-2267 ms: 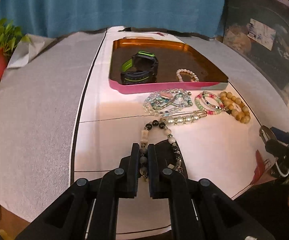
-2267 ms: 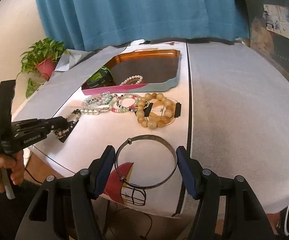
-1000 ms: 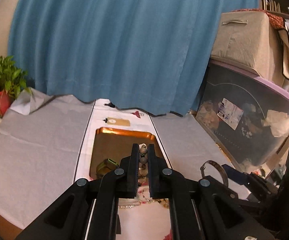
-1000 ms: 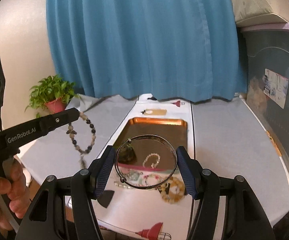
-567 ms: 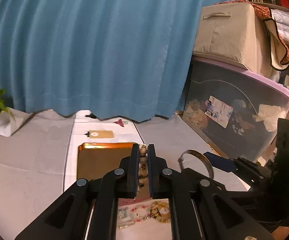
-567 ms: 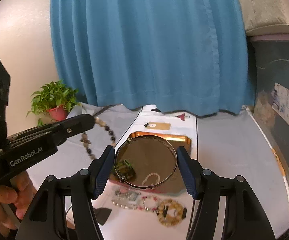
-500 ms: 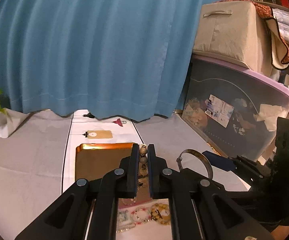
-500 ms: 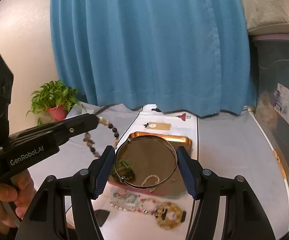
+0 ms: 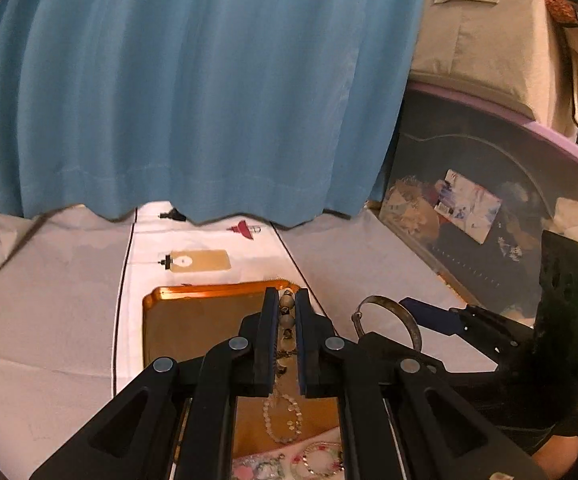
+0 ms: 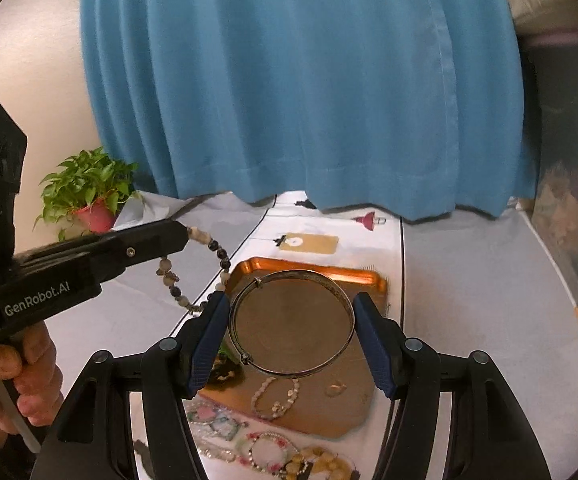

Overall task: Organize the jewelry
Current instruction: 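Carry the beaded bracelet with the left tool while the right tool brings the bangle into the tray, then open both tools over the tray and lift them away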

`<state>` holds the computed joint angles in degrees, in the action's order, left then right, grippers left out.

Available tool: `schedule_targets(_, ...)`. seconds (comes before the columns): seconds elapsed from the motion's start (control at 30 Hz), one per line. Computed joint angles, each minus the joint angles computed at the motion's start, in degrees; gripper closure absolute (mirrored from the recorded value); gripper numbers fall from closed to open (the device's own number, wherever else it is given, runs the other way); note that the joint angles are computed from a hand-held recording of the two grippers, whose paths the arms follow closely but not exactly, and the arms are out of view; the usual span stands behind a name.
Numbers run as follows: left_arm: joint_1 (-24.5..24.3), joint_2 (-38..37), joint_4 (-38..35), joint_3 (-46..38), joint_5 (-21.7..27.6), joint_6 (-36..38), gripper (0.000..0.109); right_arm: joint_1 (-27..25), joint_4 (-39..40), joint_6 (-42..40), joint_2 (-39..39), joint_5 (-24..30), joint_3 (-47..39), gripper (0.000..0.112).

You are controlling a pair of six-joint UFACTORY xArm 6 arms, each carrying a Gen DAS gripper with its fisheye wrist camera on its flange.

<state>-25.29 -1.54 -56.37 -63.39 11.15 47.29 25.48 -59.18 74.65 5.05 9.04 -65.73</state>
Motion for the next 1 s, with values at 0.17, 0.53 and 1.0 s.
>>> schedule_targets(0.17,0.8,8.2,11.8,-3.1,-2.9,-7.6,0.103,-1.0,7.4,-7.2,6.3,-1.6,-2.0,0.049)
schedule_targets(0.53,5.2,18.6,22.7,-9.1,3.4,-20.4,0.103,-0.6,29.9,-24.9,15.2,-1.9,-4.7,0.049)
schedule_targets(1.0,4.8,10.5,34.8,2.4,1.8,-31.4,0.036,0.7,34.5,-25.7,15.1,1.9,-3.7,0.029)
